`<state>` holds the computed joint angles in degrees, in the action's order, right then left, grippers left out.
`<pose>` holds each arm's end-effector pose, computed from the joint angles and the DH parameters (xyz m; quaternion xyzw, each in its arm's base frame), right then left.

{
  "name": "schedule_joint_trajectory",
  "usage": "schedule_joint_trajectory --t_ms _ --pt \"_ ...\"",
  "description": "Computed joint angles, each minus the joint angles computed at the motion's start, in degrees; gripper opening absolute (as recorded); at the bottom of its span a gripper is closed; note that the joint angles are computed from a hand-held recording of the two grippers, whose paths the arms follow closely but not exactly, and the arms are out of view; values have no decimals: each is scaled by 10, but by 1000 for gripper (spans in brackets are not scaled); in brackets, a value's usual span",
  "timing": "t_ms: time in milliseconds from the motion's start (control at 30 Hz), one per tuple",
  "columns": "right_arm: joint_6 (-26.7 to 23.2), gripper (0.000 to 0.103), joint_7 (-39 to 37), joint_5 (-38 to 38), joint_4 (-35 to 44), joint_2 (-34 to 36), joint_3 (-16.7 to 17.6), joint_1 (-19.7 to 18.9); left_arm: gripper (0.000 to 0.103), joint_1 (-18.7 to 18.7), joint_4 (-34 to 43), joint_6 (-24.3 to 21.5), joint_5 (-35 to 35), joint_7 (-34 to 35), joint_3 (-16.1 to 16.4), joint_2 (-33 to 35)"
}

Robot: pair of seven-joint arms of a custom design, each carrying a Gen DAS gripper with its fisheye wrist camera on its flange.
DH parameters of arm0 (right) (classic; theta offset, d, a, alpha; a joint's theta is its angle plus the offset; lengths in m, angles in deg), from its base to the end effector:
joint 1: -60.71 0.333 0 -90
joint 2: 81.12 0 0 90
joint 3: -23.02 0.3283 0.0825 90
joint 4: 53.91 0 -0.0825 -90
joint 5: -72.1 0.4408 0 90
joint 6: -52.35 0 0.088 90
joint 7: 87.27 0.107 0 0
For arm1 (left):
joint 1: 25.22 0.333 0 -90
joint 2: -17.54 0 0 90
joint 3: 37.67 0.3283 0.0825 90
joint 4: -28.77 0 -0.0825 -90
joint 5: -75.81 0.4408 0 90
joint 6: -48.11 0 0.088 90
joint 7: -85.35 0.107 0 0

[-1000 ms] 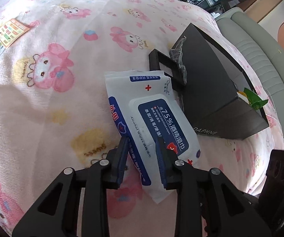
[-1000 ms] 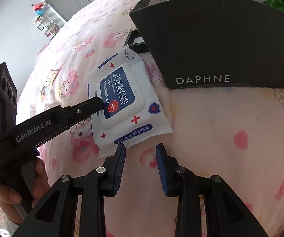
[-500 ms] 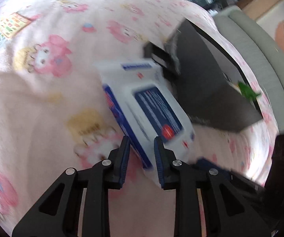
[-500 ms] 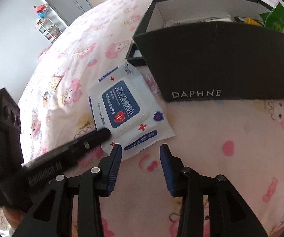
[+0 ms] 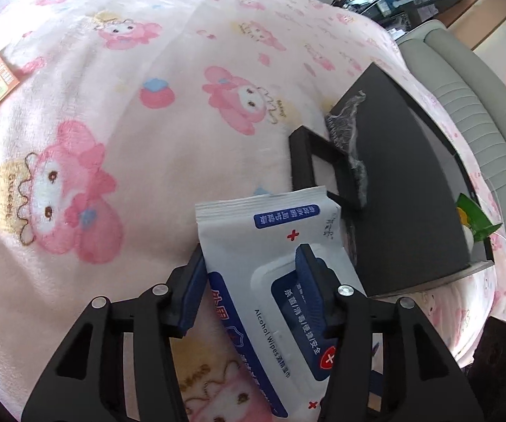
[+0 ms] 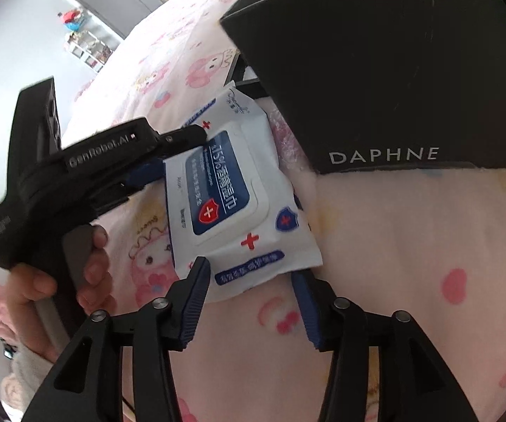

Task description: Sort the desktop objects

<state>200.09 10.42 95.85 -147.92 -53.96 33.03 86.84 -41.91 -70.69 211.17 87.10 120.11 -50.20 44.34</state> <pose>0.6352 0.4330 0.3764 -0.7281 0.6216 0.0805 0.2775 0.6680 -0.3616 0.3690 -0.7733 0.5460 -0.3210 0.0303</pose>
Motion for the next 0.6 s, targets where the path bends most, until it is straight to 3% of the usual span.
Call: schedule_joint_trajectory --t_ms 200,267,367,500,600 --pt "14 46 -36 14 -12 -17 9 -12 31 13 -56 28 -28 0 -21 -43" --pt "33 46 -60 11 -34 -43 9 -11 31 6 -81 41 -27 -3 -24 -66" --pt "48 46 -93 5 -40 -63 9 -9 31 -34 -103 22 18 -42 0 -95" --pt "44 46 -55 -48 -49 -77 -16 15 31 -23 -139 34 -6 -51 -19 -114" --pt "20 46 -34 -45 -48 -72 -16 11 31 -34 -148 30 18 -89 -1 -125"
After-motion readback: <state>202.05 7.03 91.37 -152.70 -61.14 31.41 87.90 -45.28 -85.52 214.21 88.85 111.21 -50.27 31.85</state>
